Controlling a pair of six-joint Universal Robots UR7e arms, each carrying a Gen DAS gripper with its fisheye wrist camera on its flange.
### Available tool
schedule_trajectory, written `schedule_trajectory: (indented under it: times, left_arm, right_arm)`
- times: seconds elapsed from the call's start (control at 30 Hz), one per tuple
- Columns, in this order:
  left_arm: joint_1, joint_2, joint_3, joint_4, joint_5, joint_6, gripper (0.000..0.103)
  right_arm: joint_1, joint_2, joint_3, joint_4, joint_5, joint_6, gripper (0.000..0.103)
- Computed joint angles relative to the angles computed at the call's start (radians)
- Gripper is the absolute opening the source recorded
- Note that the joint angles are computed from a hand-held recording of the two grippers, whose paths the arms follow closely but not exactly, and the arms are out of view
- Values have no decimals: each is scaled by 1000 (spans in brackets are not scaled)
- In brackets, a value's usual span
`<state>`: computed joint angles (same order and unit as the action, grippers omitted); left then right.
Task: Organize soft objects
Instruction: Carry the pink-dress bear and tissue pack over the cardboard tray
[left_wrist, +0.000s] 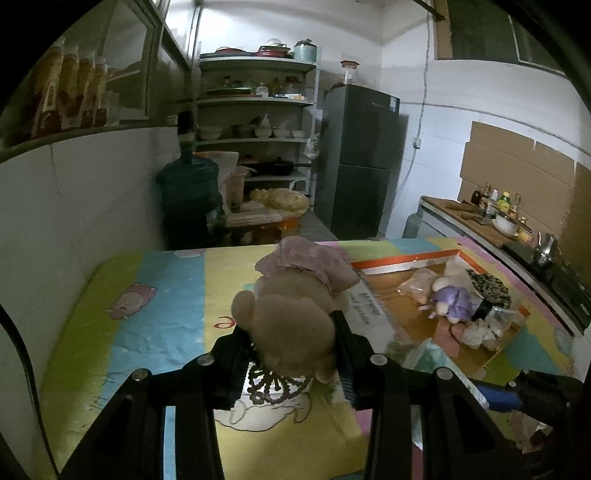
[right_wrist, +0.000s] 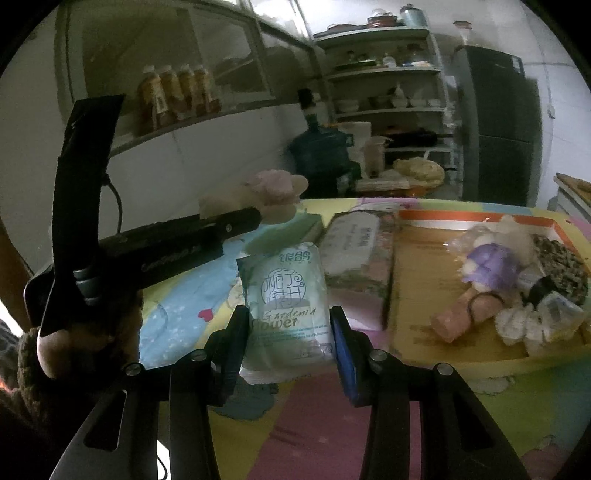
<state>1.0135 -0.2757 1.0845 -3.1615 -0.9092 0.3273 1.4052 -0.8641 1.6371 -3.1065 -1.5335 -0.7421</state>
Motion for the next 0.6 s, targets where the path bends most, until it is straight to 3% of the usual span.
schedule_trajectory:
  times: [0.6]
  left_arm:
    - [-34, 69, -77, 60, -66, -18, 41]
  right_arm:
    - [-55, -59, 23, -63, 20, 51, 45]
